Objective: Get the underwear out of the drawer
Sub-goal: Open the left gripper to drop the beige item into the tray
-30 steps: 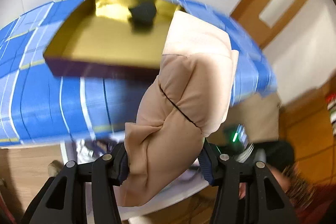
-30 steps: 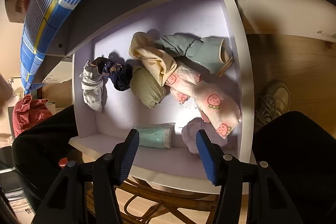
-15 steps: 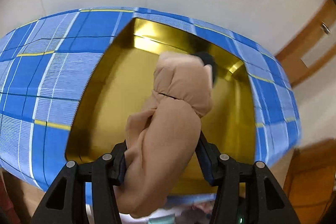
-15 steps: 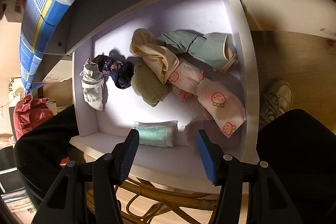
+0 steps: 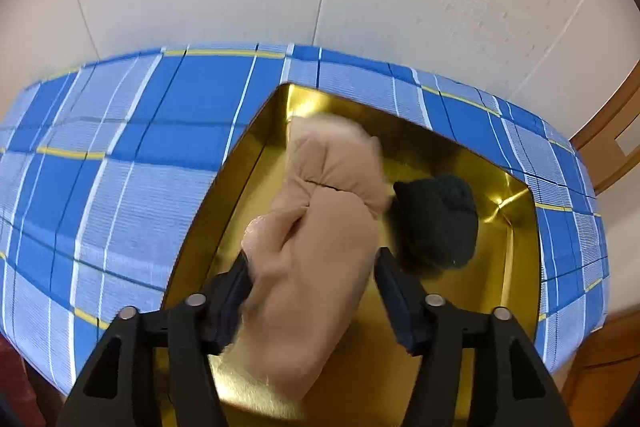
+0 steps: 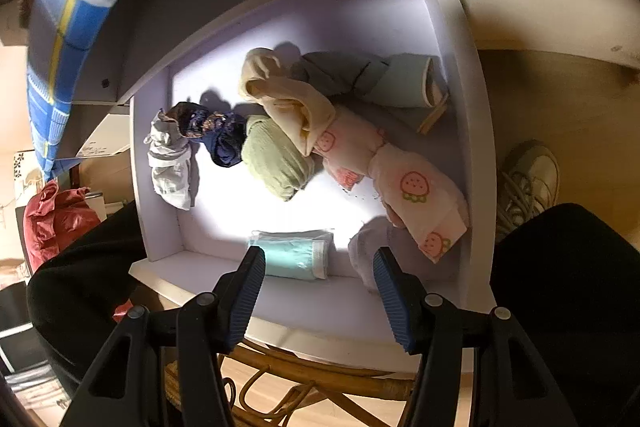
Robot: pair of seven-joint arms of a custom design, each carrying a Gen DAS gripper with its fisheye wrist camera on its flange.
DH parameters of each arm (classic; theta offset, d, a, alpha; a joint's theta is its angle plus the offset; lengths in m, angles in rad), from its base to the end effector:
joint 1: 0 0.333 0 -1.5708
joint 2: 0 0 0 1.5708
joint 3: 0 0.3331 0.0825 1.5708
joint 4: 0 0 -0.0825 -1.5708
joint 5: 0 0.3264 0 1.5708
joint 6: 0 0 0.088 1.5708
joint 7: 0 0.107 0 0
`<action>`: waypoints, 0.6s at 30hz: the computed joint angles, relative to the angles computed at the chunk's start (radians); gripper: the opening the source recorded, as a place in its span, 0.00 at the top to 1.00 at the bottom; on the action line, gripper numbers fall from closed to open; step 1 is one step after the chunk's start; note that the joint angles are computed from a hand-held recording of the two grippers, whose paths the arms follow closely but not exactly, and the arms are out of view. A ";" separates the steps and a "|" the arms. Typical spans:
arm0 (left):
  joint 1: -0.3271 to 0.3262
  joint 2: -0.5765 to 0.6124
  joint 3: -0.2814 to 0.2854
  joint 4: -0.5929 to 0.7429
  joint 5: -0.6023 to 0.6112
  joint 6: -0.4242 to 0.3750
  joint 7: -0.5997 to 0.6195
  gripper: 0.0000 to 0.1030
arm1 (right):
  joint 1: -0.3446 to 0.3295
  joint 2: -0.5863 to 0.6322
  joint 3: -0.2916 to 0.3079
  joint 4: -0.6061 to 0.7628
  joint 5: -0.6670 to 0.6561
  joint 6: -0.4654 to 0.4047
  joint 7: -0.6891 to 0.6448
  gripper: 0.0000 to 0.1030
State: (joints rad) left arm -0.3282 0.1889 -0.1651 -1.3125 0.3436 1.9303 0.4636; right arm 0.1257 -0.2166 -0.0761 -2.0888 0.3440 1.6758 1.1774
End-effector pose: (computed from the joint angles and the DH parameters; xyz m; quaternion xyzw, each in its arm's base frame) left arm 0.5339 -0.2460 0.6935 -0.8475 0.4619 -0.2133 0.1515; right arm 0.4104 0.0505 0.5415 -0.8099 0.5511 0.1806 0.0875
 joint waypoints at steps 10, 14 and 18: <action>0.002 -0.148 -0.035 -0.176 0.102 0.099 -0.020 0.30 | 0.016 -0.011 0.013 -0.007 -0.011 0.013 -0.013 0.44; 0.030 -0.263 -0.074 -0.321 0.102 0.179 -0.062 0.30 | 0.027 -0.027 0.020 -0.019 -0.021 0.042 -0.013 0.44; 0.058 -0.350 -0.125 -0.424 0.103 0.204 -0.065 0.30 | 0.038 -0.039 0.024 -0.033 -0.042 0.077 -0.010 0.44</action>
State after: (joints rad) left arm -0.2705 -0.1608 -0.2899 -1.7365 0.4464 2.1347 0.3990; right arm 0.1639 -0.2552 -0.0516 -2.1222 0.3021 1.7526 1.1670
